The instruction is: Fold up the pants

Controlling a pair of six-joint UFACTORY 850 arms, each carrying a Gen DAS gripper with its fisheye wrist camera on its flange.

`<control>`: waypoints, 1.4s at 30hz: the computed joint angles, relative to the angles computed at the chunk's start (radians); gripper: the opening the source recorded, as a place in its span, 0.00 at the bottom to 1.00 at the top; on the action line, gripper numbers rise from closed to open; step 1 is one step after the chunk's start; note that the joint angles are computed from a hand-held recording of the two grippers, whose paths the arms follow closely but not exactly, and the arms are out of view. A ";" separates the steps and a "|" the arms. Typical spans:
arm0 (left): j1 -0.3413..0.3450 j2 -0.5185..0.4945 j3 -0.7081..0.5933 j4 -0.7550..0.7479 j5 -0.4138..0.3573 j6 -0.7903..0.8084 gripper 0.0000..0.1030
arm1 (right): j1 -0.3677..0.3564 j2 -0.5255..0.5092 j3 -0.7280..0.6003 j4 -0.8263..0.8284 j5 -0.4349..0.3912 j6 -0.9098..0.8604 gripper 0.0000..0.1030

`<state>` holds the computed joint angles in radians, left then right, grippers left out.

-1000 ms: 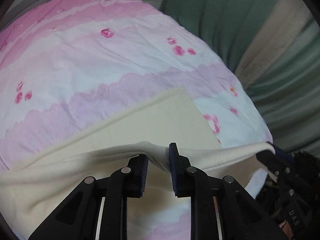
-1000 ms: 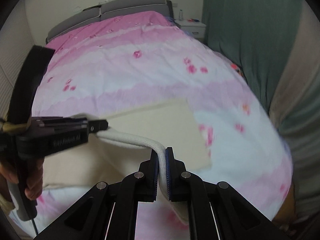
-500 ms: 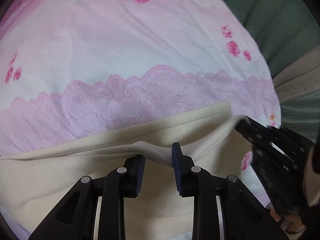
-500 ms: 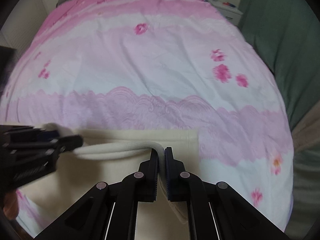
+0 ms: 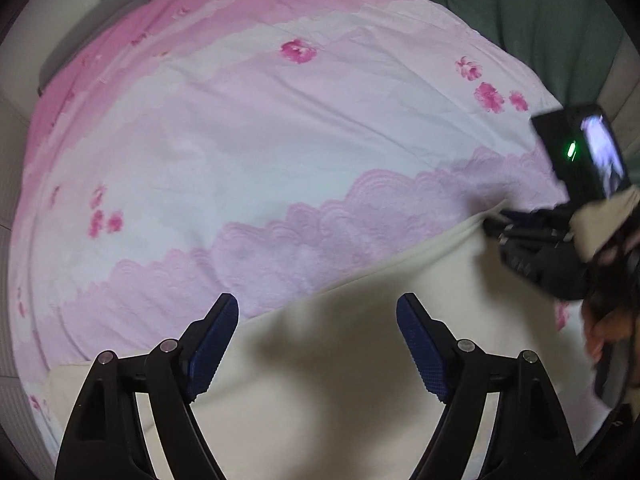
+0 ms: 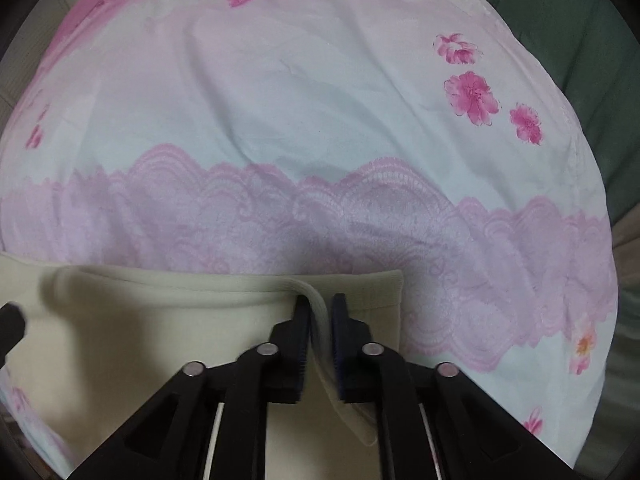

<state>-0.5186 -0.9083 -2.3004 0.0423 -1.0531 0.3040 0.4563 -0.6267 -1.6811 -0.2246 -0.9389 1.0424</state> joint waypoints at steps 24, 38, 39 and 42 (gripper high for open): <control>-0.076 0.443 0.724 -0.021 0.219 0.128 0.79 | 0.303 0.501 0.593 -0.068 0.242 0.677 0.43; -0.081 0.463 0.748 -0.003 0.212 0.107 0.79 | 0.310 0.494 0.743 -0.280 0.568 1.214 0.36; -0.080 0.463 0.748 -0.002 0.212 0.103 0.79 | 0.308 0.494 0.746 -0.291 0.572 1.234 0.30; -0.078 0.459 0.741 0.000 0.208 0.092 0.79 | 0.314 0.500 0.748 -0.356 0.553 1.294 0.14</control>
